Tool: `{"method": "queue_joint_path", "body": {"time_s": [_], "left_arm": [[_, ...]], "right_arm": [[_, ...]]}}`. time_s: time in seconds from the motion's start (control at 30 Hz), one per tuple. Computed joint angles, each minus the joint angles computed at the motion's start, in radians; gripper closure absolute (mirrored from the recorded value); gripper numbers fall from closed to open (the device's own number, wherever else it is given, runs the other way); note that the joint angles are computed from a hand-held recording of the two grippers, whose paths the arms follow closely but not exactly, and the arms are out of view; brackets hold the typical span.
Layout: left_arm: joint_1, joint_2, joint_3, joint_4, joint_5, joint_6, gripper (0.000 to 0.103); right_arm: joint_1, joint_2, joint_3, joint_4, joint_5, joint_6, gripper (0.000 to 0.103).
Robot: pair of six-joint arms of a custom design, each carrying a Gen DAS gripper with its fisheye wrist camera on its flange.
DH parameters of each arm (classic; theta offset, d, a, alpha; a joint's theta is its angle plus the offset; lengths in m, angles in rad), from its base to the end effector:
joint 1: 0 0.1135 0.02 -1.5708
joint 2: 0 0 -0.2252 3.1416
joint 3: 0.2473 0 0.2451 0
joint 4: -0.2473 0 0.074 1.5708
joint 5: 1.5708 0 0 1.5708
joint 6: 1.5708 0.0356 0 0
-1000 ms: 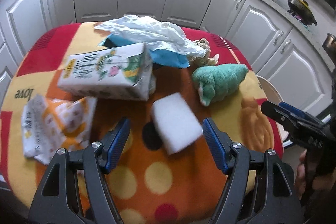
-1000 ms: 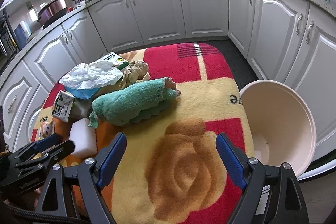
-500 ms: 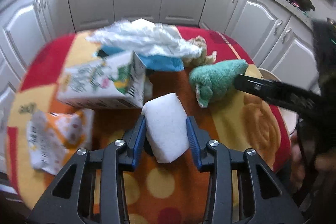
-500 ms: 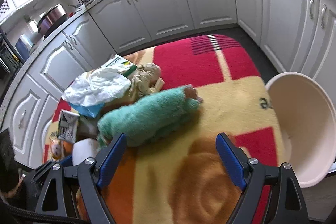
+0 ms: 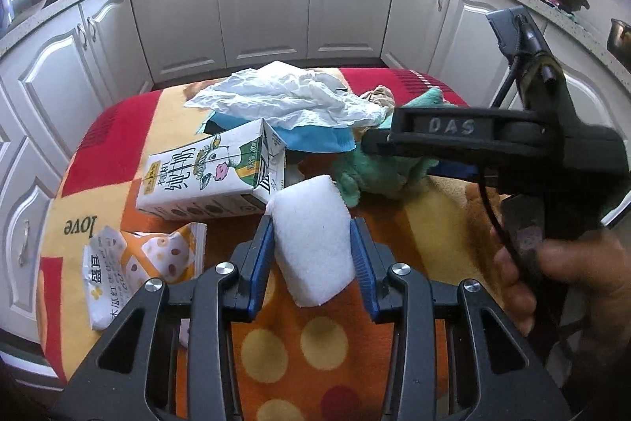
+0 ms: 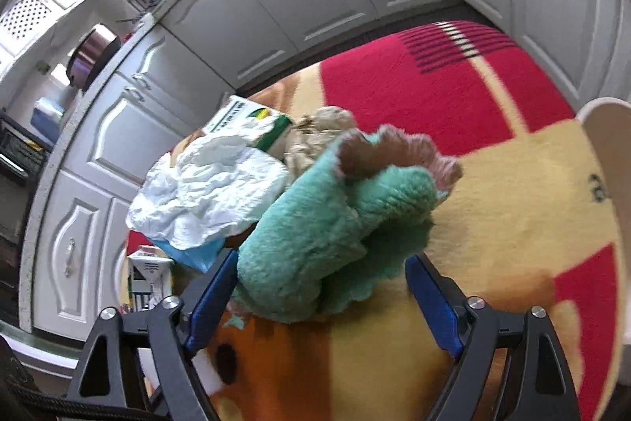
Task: Collect trash
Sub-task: 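Grasp the green towel with the right gripper and lift it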
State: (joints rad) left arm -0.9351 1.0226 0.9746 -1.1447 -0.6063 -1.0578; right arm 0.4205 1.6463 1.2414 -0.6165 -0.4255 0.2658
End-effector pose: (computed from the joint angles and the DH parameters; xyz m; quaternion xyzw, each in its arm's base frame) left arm 0.1238 -0.1336 0.2583 -0.1135 0.9322 0.0087 0.3436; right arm 0.2995 0.1500 0.2088 -0.1298 0.9336 0.2806 0.1813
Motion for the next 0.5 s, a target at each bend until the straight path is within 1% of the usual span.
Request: {"method": "queue_joint_path", "body": {"time_s": [0.03,0.07,0.1,0.2,0.23,0.3,0.4,0.43,0.5], "left_arm": [[0.005,0.004,0.003,0.004,0.002,0.003,0.067],[0.005,0.001,0.002,0.001,0.002,0.0,0.067],[0.002,0.0,0.003,-0.003,0.001,-0.005,0.067],[-0.013,-0.002,0.012,-0.019,-0.007,-0.025,0.067],[-0.018,-0.003,0.015,-0.022,-0.009,-0.03,0.067],[-0.025,-0.003,0.021,-0.021,-0.008,-0.034,0.067],[-0.035,0.013,0.034,-0.011,-0.004,-0.035,0.067],[-0.04,0.019,0.036,-0.003,-0.001,-0.035,0.067],[-0.048,0.038,0.04,0.014,0.007,-0.038,0.067]], "right_arm": [[0.007,-0.003,-0.015,0.031,-0.017,-0.005,0.039],[0.009,-0.011,-0.032,0.056,-0.043,-0.009,0.054],[0.013,-0.019,-0.043,0.07,-0.057,-0.012,0.058],[0.04,-0.067,-0.049,0.041,-0.013,-0.069,0.062],[0.042,-0.097,-0.051,0.013,0.0,-0.096,0.062],[0.022,-0.143,-0.059,-0.036,-0.013,-0.144,0.062],[-0.021,-0.182,-0.009,-0.208,-0.024,-0.263,0.062],[-0.041,-0.179,0.029,-0.304,-0.03,-0.335,0.062],[-0.07,-0.168,0.072,-0.424,-0.03,-0.421,0.061]]}}
